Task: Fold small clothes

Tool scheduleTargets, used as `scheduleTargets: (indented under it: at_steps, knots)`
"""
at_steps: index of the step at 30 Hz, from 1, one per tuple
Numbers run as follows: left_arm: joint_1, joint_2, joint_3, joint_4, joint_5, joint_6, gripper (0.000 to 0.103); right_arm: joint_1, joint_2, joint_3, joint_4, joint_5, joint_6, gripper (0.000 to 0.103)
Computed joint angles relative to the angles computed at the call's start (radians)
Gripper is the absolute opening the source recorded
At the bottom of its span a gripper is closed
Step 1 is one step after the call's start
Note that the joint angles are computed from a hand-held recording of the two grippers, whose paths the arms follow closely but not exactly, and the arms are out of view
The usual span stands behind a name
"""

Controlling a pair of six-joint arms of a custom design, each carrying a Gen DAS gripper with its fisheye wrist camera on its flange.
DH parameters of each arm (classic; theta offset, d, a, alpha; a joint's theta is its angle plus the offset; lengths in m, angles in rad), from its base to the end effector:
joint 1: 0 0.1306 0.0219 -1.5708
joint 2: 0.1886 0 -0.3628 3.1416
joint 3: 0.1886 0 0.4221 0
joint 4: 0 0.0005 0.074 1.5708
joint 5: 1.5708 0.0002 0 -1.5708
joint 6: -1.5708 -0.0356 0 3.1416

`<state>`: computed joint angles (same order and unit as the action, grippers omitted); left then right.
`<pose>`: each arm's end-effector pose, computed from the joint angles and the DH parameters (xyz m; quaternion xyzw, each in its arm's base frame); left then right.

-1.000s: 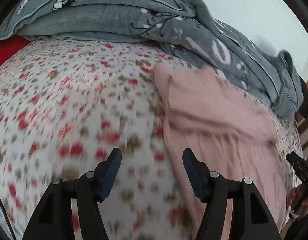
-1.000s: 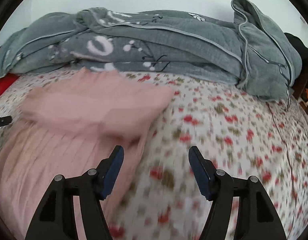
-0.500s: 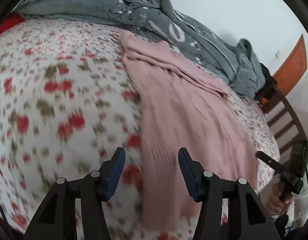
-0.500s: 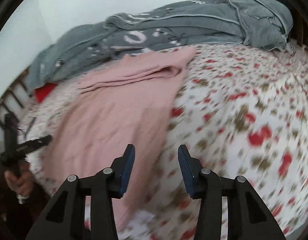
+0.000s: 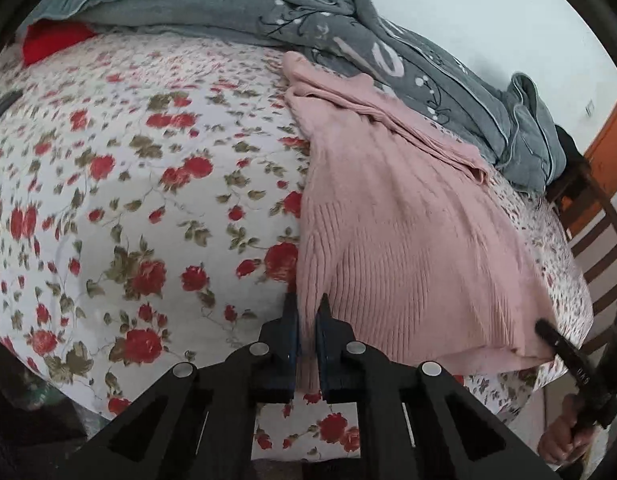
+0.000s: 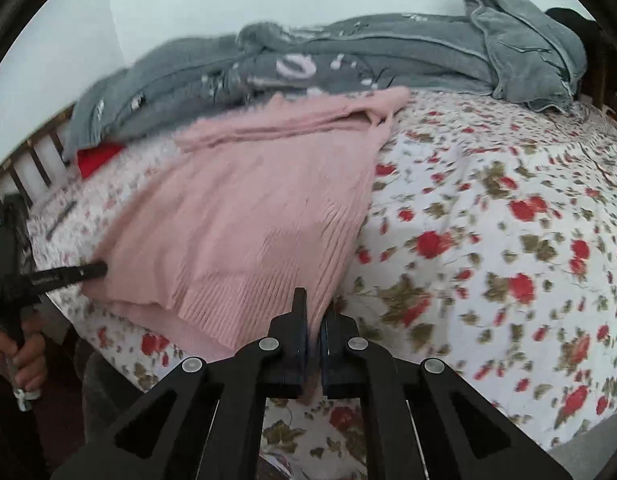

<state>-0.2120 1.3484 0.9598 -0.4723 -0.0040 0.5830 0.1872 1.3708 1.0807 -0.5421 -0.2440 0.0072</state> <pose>0.4609 -0.0996 0.2500 -0.1736 0.9214 -0.1328 0.3212 0.4850 0.1001 0.2922 -0.1335 0.9170 0.1452 0.3466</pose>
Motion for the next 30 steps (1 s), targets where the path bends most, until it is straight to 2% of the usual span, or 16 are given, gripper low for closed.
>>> scheduleTargets:
  at_steps: [3, 5, 8, 11, 18, 21, 25, 28, 30]
  knots:
    - [-0.002, 0.017, -0.010, 0.035, -0.013, 0.002, 0.010, -0.020, 0.043, 0.027, -0.037, -0.035, -0.023, 0.005]
    - [-0.012, 0.007, -0.028, 0.072, -0.038, -0.016, 0.011, -0.020, 0.070, 0.030, -0.031, -0.033, -0.034, 0.005]
    - [-0.008, -0.018, -0.081, 0.156, -0.029, 0.041, 0.011, -0.015, 0.061, 0.003, 0.012, -0.021, -0.041, 0.005]
    - [-0.002, -0.023, -0.099, 0.196, -0.010, 0.091, 0.011, -0.016, 0.064, -0.001, 0.019, -0.025, -0.046, 0.005]
    - [0.006, -0.034, -0.091, 0.165, 0.004, 0.063, 0.009, -0.017, 0.031, -0.045, 0.080, -0.016, -0.045, 0.006]
    - [0.018, -0.059, -0.112, 0.158, 0.010, 0.061, 0.008, -0.033, 0.027, -0.032, 0.034, -0.042, -0.061, 0.005]
    - [0.024, -0.057, -0.118, 0.149, 0.019, 0.056, 0.009, -0.057, 0.001, -0.048, 0.042, -0.079, -0.077, 0.005]
    - [0.021, -0.072, -0.127, 0.149, -0.006, 0.038, 0.008, -0.044, 0.016, -0.040, 0.034, -0.030, -0.055, 0.005]
    - [0.029, -0.083, -0.135, 0.146, -0.011, 0.035, 0.009, -0.055, -0.005, -0.055, 0.052, -0.059, -0.068, 0.005]
